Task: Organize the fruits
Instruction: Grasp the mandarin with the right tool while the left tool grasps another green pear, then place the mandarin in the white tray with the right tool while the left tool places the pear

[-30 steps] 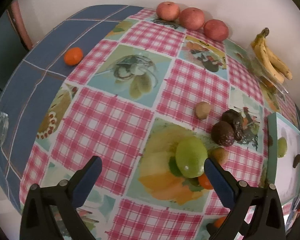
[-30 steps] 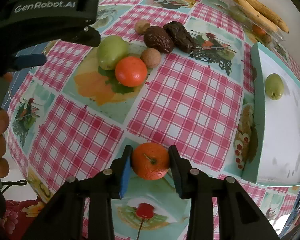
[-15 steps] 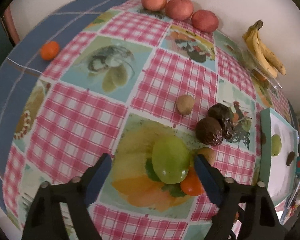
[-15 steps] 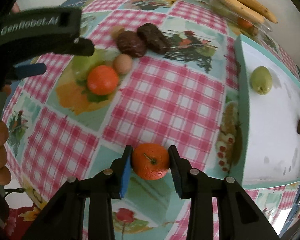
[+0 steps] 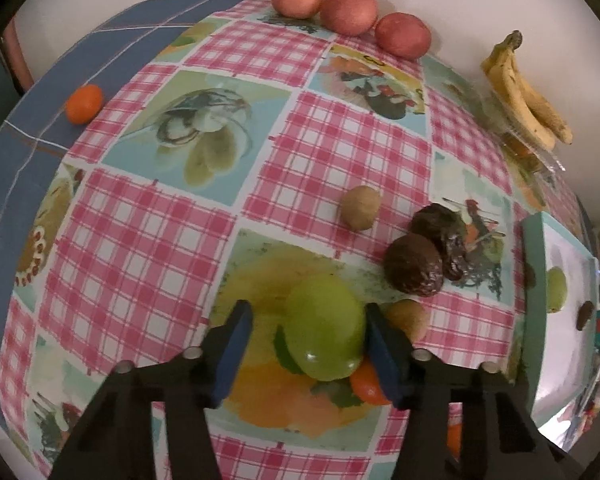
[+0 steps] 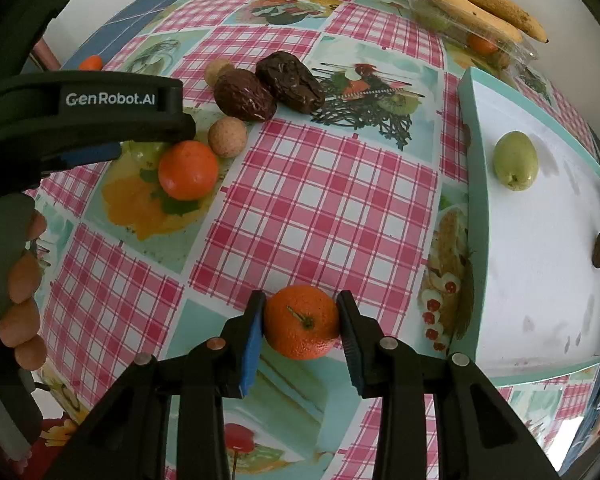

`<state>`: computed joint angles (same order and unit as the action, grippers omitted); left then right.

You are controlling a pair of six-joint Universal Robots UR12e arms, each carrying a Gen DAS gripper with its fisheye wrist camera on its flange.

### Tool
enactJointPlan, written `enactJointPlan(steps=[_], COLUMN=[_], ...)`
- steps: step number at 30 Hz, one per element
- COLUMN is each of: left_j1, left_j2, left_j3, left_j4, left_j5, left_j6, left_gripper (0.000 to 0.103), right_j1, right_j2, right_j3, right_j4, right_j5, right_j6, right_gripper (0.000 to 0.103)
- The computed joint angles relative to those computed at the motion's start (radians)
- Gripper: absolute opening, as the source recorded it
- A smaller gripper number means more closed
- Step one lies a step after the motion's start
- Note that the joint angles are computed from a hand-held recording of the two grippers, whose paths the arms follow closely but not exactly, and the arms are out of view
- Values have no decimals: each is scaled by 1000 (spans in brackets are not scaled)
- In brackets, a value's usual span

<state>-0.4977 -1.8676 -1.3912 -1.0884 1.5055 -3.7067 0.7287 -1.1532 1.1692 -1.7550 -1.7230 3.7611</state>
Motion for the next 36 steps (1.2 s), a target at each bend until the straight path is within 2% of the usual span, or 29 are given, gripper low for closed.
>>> enactJointPlan(steps=[3, 19, 25, 36], left_j1=[11, 17, 15, -3], left_j2=[9, 23, 37, 56], left_j3=[-21, -30, -36, -34], left_j4=[35, 24, 62, 143], left_j5=[-59, -71, -42, 21], left_j6=[-21, -57, -63, -63], left_gripper=[42, 42, 42, 42], right_j1=[8, 12, 3, -8], right_j2=[3, 5, -11, -53], right_j3=[-2, -1, 6, 49], right_j4=[-1, -5, -26, -104], right_j5=[-2, -1, 1, -47], right_j6=[9, 16, 24, 85], right_gripper=[38, 37, 37, 37])
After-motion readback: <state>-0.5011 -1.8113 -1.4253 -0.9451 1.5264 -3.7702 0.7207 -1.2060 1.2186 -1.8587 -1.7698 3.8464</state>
